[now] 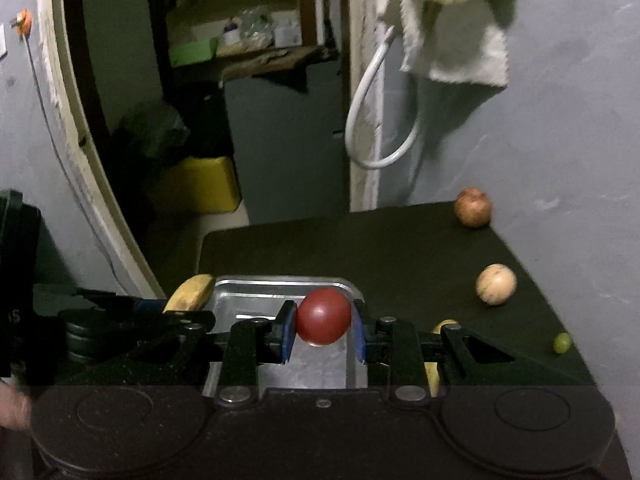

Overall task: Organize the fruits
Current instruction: 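Carry the banana in the left tool while the right tool carries the tomato over the tray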

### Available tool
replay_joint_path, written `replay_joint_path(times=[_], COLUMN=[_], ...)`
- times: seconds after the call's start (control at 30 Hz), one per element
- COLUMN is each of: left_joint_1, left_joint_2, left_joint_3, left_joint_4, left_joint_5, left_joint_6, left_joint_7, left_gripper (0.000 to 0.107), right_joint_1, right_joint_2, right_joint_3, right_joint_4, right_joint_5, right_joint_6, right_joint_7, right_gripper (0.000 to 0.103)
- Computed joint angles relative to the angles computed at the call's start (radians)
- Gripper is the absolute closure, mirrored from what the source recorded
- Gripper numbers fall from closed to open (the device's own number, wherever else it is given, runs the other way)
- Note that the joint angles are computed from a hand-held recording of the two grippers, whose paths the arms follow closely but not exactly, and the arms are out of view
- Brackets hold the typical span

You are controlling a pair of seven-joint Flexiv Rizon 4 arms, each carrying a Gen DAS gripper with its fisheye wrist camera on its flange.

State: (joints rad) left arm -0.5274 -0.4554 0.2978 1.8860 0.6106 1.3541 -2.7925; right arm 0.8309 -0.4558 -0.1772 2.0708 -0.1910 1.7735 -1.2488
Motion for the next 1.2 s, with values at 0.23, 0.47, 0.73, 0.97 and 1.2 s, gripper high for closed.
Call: replay_joint_path(times=[0.23,0.47,0.73,0.97,1.2], left_joint_1=[0.019,0.014,-0.005,-0.020,-0.028], left_joint_2=[-0.083,-0.157,-0.191,-0.210,-0.212], left_joint_3=[0.016,0.042,0.066,0.086,0.091], left_joint_4=[-0.034,-0.049,-0.033,-0.022,0.006], left_joint_5=[-0.040,-0.135,-0.239,-0.322,-0.410], left_joint_6=[0.043,0.083,0.127,0.160,0.190], left_joint_7=[0.017,0.093,0.181,0.260,0.333], left_gripper=[0.071,0.071,0.071,0.071,0.071], right_joint_1=[-0.172,-0.244,-0.266,-0.266,-0.279], right_joint_2=[-0.126,-0.264,-0.334,-0.351,-0.350], right_joint_3=[0.182,0.258,0.289,0.288,0.305], right_joint_4=[-0.130,-0.269,-0.344,-0.361,-0.352], right_joint_5=[-0.071,-0.131,-0.148,-0.144,-0.144], right_joint_6=[-0.046,-0.111,-0.169,-0.198,-0.214], right_joint_7=[-0.011,-0.027,-0.026,-0.005,-0.005], right_gripper=[0.073,0.073,0.073,0.072,0.071])
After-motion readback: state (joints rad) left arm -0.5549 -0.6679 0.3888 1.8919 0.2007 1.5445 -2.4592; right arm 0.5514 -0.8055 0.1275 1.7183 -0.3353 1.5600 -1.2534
